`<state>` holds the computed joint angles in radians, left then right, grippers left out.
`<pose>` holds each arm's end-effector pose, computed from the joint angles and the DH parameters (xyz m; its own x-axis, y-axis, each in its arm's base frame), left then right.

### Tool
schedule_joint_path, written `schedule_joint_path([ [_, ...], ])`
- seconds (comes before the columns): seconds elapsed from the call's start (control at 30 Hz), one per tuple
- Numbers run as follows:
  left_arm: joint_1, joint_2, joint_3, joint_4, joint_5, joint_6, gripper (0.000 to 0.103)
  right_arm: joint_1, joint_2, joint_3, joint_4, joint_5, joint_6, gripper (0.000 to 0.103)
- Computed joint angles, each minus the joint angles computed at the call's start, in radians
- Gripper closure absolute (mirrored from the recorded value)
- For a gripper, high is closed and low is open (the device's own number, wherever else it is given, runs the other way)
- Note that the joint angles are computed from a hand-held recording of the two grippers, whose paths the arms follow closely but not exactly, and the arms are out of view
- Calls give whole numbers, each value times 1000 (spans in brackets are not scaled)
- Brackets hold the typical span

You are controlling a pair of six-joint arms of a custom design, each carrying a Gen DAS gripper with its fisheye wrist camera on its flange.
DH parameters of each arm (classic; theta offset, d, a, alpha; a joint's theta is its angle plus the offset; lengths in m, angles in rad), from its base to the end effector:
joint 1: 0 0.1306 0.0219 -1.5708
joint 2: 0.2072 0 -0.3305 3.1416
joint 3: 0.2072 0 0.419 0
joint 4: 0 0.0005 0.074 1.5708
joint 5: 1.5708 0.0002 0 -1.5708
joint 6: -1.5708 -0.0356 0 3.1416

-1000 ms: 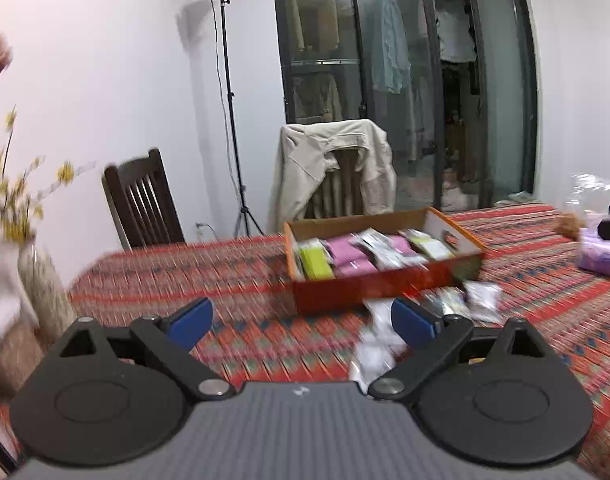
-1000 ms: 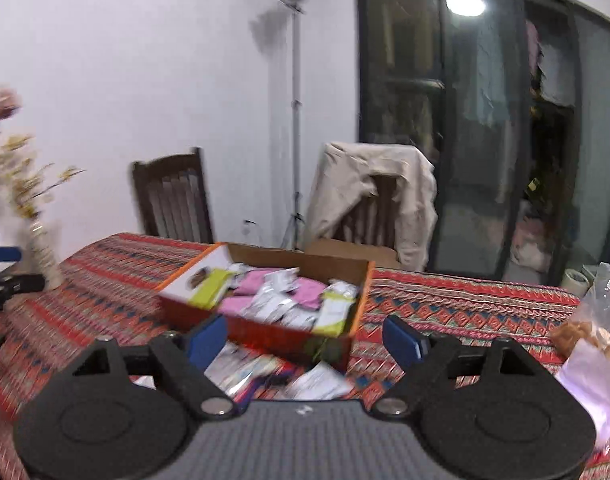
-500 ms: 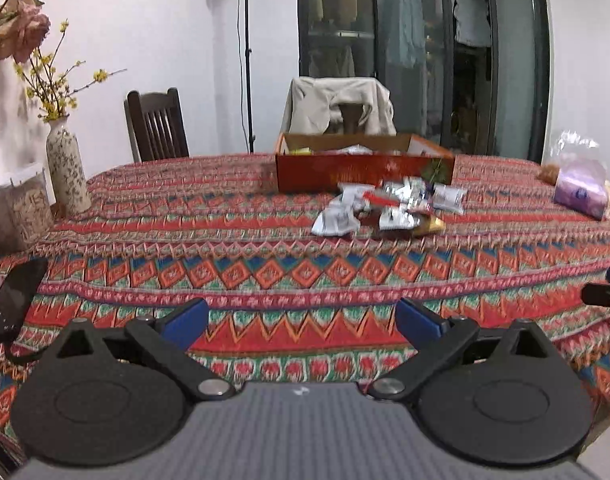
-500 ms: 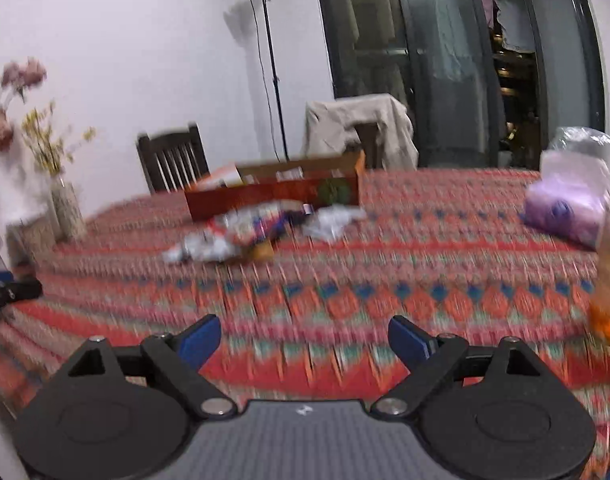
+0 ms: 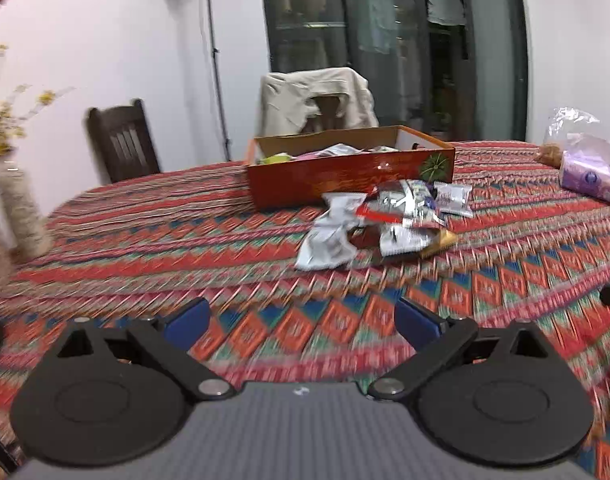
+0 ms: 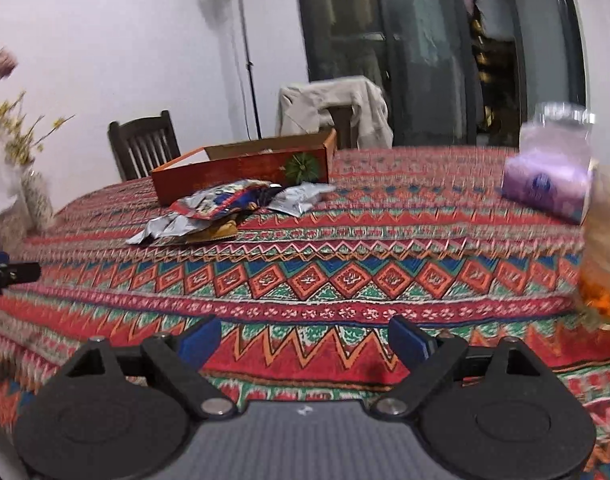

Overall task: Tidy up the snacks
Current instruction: 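Withdraw both tools from the box back toward the snack pile, then grasp a white packet with the left tool while the right tool grasps another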

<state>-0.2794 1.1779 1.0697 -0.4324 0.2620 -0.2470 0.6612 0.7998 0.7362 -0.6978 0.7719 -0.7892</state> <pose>0.4493 -0.1390 0.3542 -0.3624 0.3497 -0.8640 0.5862 0.8061 0.0804 0.2802 0.1859 0.3145 -0.4131 0.3231 -0.8515 0.3573 0.9175 0.1748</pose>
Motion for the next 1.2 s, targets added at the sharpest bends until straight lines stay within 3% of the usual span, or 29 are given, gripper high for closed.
schedule_joint_path([
  [0.13,-35,213,209,-78,23,32,26,-125,48,27,99,-148,80,15],
  [0.27,-56,409,411,-158,34,46,27,-238,176,123,159,-253,170,21],
  [0.43,-64,549,560,-217,47,17,29,-359,356,280,198,-387,220,25],
  [0.5,-65,549,544,-176,39,0,43,-402,423,338,216,-448,208,28],
  [0.53,-63,541,526,-147,43,-6,55,-419,455,367,216,-470,198,29],
  [0.67,-48,540,526,-147,79,10,59,-453,592,504,191,-444,194,30],
  [0.87,-30,528,528,-151,66,64,59,-462,719,627,151,-359,245,34],
  [0.97,-21,528,539,-161,85,87,59,-453,721,628,140,-322,284,50],
  [1.2,-12,496,522,-148,132,106,59,-440,649,579,116,-369,315,58],
])
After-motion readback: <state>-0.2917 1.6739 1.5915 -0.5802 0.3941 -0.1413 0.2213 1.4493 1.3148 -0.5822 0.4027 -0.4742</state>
